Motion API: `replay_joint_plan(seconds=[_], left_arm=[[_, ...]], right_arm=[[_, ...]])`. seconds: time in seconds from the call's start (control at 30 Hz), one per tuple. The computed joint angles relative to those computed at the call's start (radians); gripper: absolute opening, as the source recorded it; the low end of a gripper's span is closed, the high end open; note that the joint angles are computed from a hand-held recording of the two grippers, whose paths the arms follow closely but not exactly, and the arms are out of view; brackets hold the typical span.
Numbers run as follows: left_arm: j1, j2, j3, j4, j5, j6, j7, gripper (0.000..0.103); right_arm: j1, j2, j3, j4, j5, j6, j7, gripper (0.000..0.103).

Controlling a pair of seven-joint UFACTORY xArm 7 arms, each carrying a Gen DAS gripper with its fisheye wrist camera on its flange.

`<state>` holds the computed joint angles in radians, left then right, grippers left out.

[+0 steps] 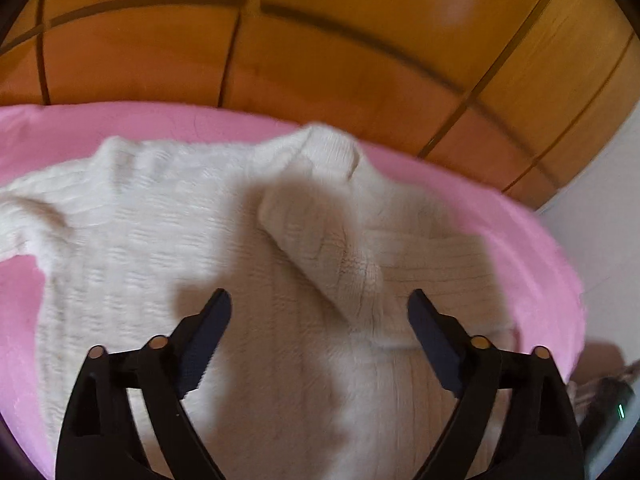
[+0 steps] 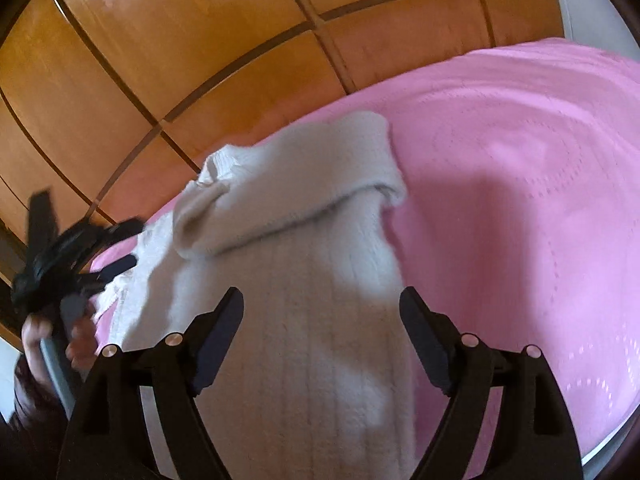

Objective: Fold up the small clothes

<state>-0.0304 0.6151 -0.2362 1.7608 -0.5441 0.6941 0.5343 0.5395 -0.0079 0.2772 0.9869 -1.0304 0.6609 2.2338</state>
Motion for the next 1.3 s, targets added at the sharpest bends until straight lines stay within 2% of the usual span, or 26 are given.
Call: replay_joint_plan(seconds=[0.13,0.17,0.23,0.33,0.43,0.5,0.53,0.67,0.73,0.8,0.83,0.87,1.0,1.07,1.13,1.23,1.27,1.3], left_arm=[[-0.135,0.112,0.094,0.144,0.206,0.064,-0.180,0.091],[-0.130,0.130,0.089,0.165,0.216,0.068,-0.193,0.085],[-0.066,0.119,0.038,0.120,0.148,-0.002,-0.177,0.070],[0.030,0.139,-0.011,0.135,0.047,0.002,-0.163,0.066],[0.116,0.133,-0.052,0.109,-0.047,-0.022,-0.090,0.066],[0.169,0.142,-0.066,0.113,-0.117,0.021,-0.085,0.080],[0.194,0.151,-0.071,0.118,-0.155,0.047,-0.090,0.083],[0.236,0.205,-0.070,0.193,-0.223,0.174,-0.092,0.083],[0.223,0.233,-0.061,0.250,-0.223,0.225,-0.109,0.083],[0.186,0.276,-0.042,0.332,-0.193,0.251,-0.138,0.057],[0.158,0.300,-0.023,0.381,-0.148,0.276,-0.150,0.023],[0.141,0.303,-0.014,0.388,-0.122,0.276,-0.148,0.007],[0.178,0.251,-0.053,0.334,-0.164,0.173,-0.034,0.007],[0.174,0.249,-0.041,0.345,-0.160,0.136,-0.022,0.000],[0.155,0.256,-0.017,0.365,-0.126,0.084,-0.019,0.000],[0.137,0.294,0.010,0.424,-0.076,0.062,-0.069,0.000],[0.130,0.312,0.025,0.455,-0.071,0.091,-0.087,0.000],[0.149,0.340,-0.001,0.500,-0.041,0.162,-0.119,0.000]], right_arm=[[0.003,0.008,0.004,-0.004,-0.015,-0.010,0.005,0.086],[0.005,0.012,0.004,0.003,-0.012,-0.002,-0.009,0.086],[0.008,0.009,0.001,0.003,-0.025,-0.003,-0.007,0.087],[0.006,0.005,-0.004,-0.001,-0.063,-0.010,0.024,0.088],[0.003,0.011,-0.006,0.004,-0.085,-0.016,0.044,0.088],[0.004,0.021,-0.008,0.016,-0.089,-0.014,0.038,0.088],[0.004,0.026,-0.010,0.022,-0.088,-0.014,0.034,0.088],[0.009,0.049,-0.021,0.055,-0.068,-0.007,-0.001,0.089],[0.012,0.057,-0.027,0.073,-0.062,-0.003,-0.009,0.089],[0.015,0.065,-0.032,0.087,-0.059,-0.001,-0.035,0.089],[0.017,0.070,-0.034,0.097,-0.047,0.007,-0.050,0.089],[0.020,0.073,-0.036,0.103,-0.040,0.013,-0.056,0.089],[0.029,0.069,-0.042,0.118,-0.038,0.050,-0.069,0.089],[0.027,0.067,-0.047,0.131,-0.070,0.059,-0.059,0.089],[0.013,0.082,-0.059,0.153,-0.093,0.024,-0.069,0.089],[-0.005,0.154,-0.084,0.231,-0.069,0.011,-0.148,0.088],[-0.009,0.179,-0.096,0.256,-0.044,0.004,-0.181,0.087],[-0.006,0.200,-0.106,0.282,-0.010,0.024,-0.211,0.087]])
